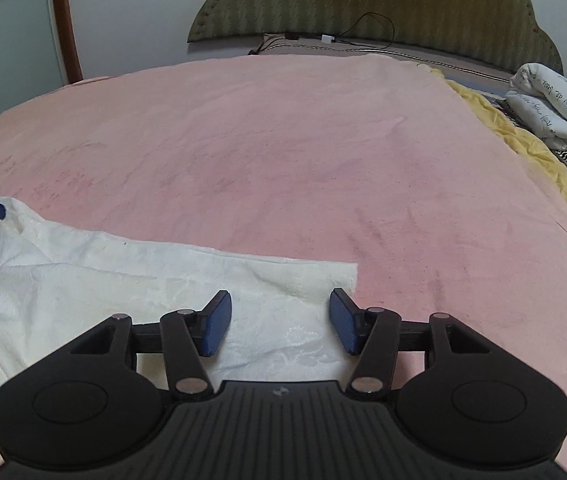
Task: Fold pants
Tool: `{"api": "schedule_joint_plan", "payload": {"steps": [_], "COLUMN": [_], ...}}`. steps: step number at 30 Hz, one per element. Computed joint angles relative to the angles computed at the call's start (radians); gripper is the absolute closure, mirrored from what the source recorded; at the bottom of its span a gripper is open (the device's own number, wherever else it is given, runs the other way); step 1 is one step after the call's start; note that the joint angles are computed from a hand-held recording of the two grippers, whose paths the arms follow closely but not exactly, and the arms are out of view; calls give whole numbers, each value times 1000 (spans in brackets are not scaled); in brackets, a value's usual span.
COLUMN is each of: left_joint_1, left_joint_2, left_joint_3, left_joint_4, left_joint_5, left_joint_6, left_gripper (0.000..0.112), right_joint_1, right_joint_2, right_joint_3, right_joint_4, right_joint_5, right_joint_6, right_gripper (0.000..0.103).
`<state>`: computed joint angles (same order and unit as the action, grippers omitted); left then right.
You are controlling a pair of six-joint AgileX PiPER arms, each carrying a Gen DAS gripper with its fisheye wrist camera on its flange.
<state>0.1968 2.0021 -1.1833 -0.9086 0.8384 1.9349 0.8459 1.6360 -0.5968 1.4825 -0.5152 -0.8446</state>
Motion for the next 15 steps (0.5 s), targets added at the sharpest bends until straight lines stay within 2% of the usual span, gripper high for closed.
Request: {"api": "schedule_joint_plan", "payload": {"steps": [2, 4, 6, 9, 10, 11, 12, 14, 15], "left_joint_1": [8, 14, 7, -6, -9, -20, -25, -33, -34], "left_joint_2": [62, 103, 113, 107, 105, 99, 88, 53, 39], "left_joint_3": [-93, -148, -177, -212, -224, -231, -224, -179, -159], "left_joint_4": [45, 54, 75, 129, 147, 171, 181, 171, 152], "left_joint_5": [84, 133, 162, 197, 208, 205, 188, 132, 115], "left_joint_6": [-51, -38, -43, -100, -115, -141, -140, -103, -85], "left_gripper": [18, 19, 26, 51, 66, 74, 78, 97, 101], "right_joint_1": [48, 99, 149, 203, 211, 212, 210, 202, 202], "right_joint_2": [10, 21, 39, 74, 82, 84, 86, 85, 85], "right_joint_3": [-10, -8, -6, 6, 13, 22, 35, 57, 65], "right_joint_4": [61, 76, 70, 25, 6, -14, -45, -100, -115], "right_joint_5": [-62, -121, -172, -239, -252, -258, -260, -263, -269], "right_joint_6": [-45, -41, -13, 83, 123, 167, 223, 324, 359], "right_gripper": [87, 91, 91, 90, 90, 90, 90, 90, 90]}}
